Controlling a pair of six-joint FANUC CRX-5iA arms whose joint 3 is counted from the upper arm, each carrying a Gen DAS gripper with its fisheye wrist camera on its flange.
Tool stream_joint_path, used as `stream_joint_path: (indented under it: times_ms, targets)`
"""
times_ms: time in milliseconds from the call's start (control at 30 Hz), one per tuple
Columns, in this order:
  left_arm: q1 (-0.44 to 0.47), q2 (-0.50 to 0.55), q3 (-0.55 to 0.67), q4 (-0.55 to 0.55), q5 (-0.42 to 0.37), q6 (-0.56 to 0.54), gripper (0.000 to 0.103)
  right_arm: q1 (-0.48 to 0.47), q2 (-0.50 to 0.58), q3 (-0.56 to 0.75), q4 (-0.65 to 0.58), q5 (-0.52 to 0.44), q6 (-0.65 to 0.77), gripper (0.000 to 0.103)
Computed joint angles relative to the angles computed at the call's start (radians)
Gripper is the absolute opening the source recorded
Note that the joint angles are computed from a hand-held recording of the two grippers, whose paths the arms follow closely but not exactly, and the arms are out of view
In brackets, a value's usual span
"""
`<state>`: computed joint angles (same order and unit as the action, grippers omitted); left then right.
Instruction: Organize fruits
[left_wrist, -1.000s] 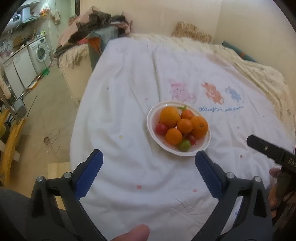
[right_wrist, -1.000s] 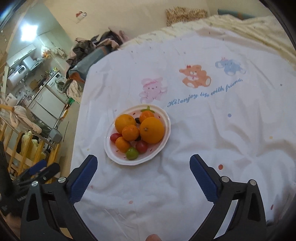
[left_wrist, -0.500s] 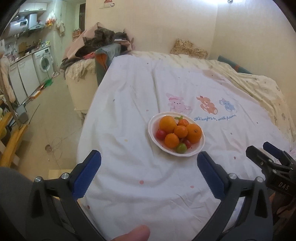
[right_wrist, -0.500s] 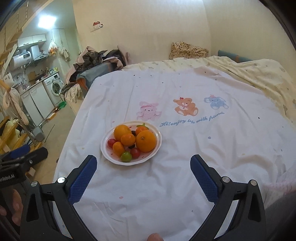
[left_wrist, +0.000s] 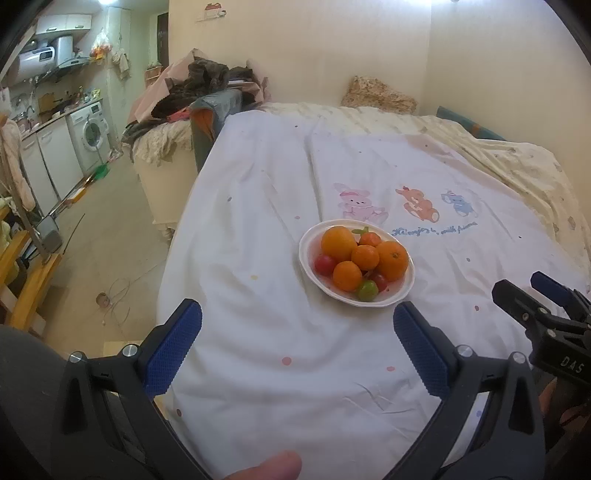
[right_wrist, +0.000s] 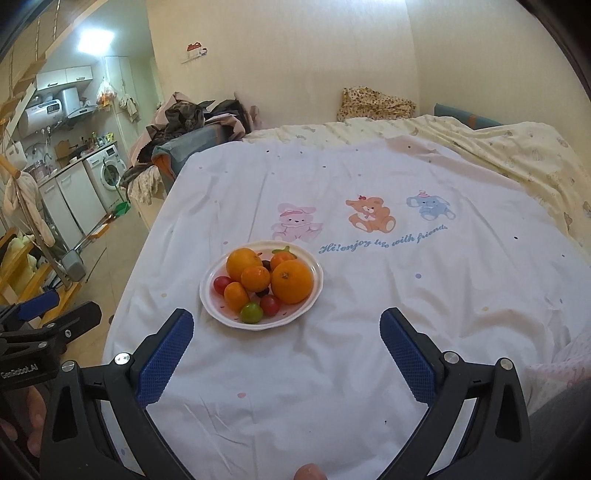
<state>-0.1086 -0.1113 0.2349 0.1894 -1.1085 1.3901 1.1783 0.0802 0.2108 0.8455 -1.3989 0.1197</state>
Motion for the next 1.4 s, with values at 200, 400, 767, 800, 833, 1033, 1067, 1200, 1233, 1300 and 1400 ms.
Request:
stream_joint_path:
  times_ms: [200, 400, 767, 800, 833, 1033, 1067, 1200, 1233, 1300, 1400]
  targets:
    - [-0.001, 0.004, 0.006, -0.007, -0.009, 0.008, 0.102, 0.000, 0.004, 0.002, -0.011, 0.002, 0.004, 0.103]
    - [0.000, 0.006, 0.007, -0.006, -0.010, 0.007, 0.102, -0.003, 0.007, 0.005, -0.012, 0.001, 0.007, 0.103]
    - [0.001, 0.003, 0.000, -0.008, -0.007, 0.013, 0.102, -0.005, 0.006, 0.005, -0.017, 0.002, 0.006, 0.103]
    - [0.001, 0.003, 0.001, -0.009, -0.007, 0.014, 0.102, -0.005, 0.006, 0.004, -0.016, 0.002, 0.006, 0.103]
    - [0.001, 0.002, -0.001, -0.010, -0.007, 0.014, 0.102, -0.005, 0.006, 0.004, -0.015, 0.002, 0.006, 0.103]
    - [0.001, 0.003, 0.001, -0.010, -0.009, 0.015, 0.102, -0.005, 0.006, 0.005, -0.017, 0.002, 0.008, 0.103]
    - [0.001, 0.002, -0.001, -0.010, -0.008, 0.015, 0.102, -0.005, 0.006, 0.005, -0.017, 0.002, 0.008, 0.103]
    - [0.000, 0.005, 0.003, -0.012, -0.015, 0.017, 0.102, -0.005, 0.005, 0.005, -0.018, 0.003, 0.008, 0.103]
    - [0.001, 0.006, 0.003, -0.011, -0.017, 0.018, 0.102, -0.005, 0.005, 0.004, -0.018, 0.003, 0.009, 0.103]
    - [0.003, 0.010, 0.005, -0.006, -0.025, 0.016, 0.102, -0.005, 0.006, 0.005, -0.017, 0.002, 0.009, 0.103]
    - [0.004, 0.009, 0.005, -0.012, -0.025, 0.021, 0.102, -0.005, 0.003, 0.002, -0.018, 0.004, 0.007, 0.103]
